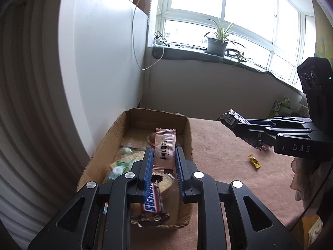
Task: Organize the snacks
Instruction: 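Carry the pink-white candy and chocolate bar into the box and open both tools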
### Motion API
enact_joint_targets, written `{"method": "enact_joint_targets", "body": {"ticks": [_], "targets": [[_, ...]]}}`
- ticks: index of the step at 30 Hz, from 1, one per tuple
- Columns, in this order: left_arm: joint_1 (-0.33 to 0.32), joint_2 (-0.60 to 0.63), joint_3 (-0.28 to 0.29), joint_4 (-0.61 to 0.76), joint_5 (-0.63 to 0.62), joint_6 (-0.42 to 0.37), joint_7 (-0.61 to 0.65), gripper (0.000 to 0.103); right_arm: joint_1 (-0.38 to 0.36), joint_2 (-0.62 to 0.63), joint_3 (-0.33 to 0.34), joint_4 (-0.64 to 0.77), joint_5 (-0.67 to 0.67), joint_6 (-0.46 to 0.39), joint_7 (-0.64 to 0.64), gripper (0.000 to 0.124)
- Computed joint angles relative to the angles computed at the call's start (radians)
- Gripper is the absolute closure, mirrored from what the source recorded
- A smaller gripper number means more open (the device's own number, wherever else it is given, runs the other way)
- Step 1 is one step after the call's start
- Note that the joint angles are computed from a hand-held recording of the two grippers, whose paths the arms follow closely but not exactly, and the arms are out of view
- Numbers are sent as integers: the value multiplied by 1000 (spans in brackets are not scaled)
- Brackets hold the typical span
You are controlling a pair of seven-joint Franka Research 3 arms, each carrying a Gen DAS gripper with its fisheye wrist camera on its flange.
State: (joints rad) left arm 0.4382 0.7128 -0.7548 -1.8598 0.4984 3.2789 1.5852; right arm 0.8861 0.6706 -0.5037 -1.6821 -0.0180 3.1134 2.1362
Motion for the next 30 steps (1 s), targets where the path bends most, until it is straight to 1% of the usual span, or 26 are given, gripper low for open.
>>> {"method": "enact_joint_targets", "body": {"ticks": [9, 13, 17, 20, 22, 23, 24, 26, 27, 30], "targets": [[-58, 27, 75, 77, -52, -34, 5, 84, -197, 128, 195, 265, -10, -122, -70, 94], [-84, 43, 101, 109, -86, -53, 20, 84, -259, 196, 253, 391, -23, -194, -84, 94], [-112, 60, 123, 143, -120, -77, 43, 84, -310, 250, 306, 491, -28, -248, -103, 94], [-136, 62, 144, 157, -147, -85, 55, 83, -335, 284, 335, 547, -27, -275, -114, 94], [-144, 61, 151, 160, -163, -88, 63, 83, -339, 293, 337, 560, -29, -276, -110, 94], [-155, 59, 161, 163, -170, -91, 64, 83, -336, 298, 332, 566, -32, -276, -103, 92], [-167, 57, 173, 167, -178, -93, 64, 81, -330, 293, 322, 556, -36, -269, -90, 88], [-189, 51, 195, 170, -191, -92, 61, 71, -316, 286, 299, 536, -46, -245, -58, 53], [-193, 49, 201, 171, -196, -90, 61, 65, -308, 276, 287, 514, -51, -224, -45, 49], [-192, 43, 201, 161, -205, -88, 63, 64, -295, 252, 270, 475, -61, -207, -29, 48]]}}
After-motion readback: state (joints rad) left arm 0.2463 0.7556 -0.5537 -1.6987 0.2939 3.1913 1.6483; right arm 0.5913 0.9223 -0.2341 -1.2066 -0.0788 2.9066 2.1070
